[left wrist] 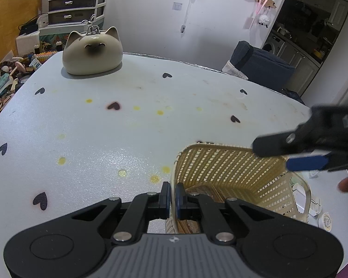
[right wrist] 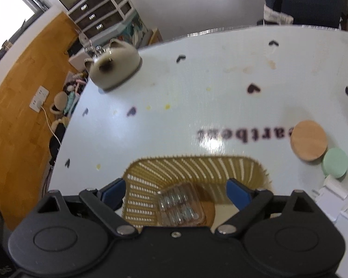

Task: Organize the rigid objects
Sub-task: 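Move the right tool to the round wooden disc and grasp it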

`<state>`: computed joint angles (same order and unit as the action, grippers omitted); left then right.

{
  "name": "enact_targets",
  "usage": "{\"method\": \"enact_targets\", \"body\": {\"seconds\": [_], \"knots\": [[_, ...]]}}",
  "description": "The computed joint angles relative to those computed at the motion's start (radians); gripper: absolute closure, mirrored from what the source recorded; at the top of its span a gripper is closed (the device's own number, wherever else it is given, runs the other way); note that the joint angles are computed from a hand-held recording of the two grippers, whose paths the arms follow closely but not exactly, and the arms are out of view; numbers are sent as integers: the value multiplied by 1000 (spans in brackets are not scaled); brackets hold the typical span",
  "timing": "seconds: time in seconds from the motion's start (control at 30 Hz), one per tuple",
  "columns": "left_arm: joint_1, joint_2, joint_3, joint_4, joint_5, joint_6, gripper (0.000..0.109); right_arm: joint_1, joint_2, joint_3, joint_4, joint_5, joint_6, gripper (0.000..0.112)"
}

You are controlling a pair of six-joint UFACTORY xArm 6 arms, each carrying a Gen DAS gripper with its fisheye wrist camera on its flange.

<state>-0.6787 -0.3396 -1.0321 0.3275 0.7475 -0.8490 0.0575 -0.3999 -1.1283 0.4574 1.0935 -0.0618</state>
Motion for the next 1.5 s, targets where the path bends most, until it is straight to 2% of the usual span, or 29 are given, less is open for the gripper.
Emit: {"method": "enact_targets", "body": {"seconds": [0.43,0.57,0.73,0.93,1.03,1.2,1.33,1.4,1.5], "knots": [[0,0,0,0,1,0,104,-122,-6,-4,-25,-101,-160,14],[-1,0,-1,1,2,0,104,-160,-2,24,-69,-187,-205,11],[0,-1,1,4,3,-1,104,-201,11,99,-51,-340,-292,9],[0,-2,1,3,4,-1,104,-216,56,172,-96,-485,-334,9],[0,-2,1,5,5,-2,104,-215,73,213,-60,-554,-401,9],[-3,0,-1,9,15,-7,104,-209,129,206,-49,-516,-487,9],[-7,8,-11,14,23,-15,104,-207,175,180,-95,-465,-464,10],[-7,9,-11,14,26,-19,104,-208,191,171,-99,-454,-463,20],[-8,12,-13,16,27,-25,104,-212,209,159,-89,-433,-463,29]]}}
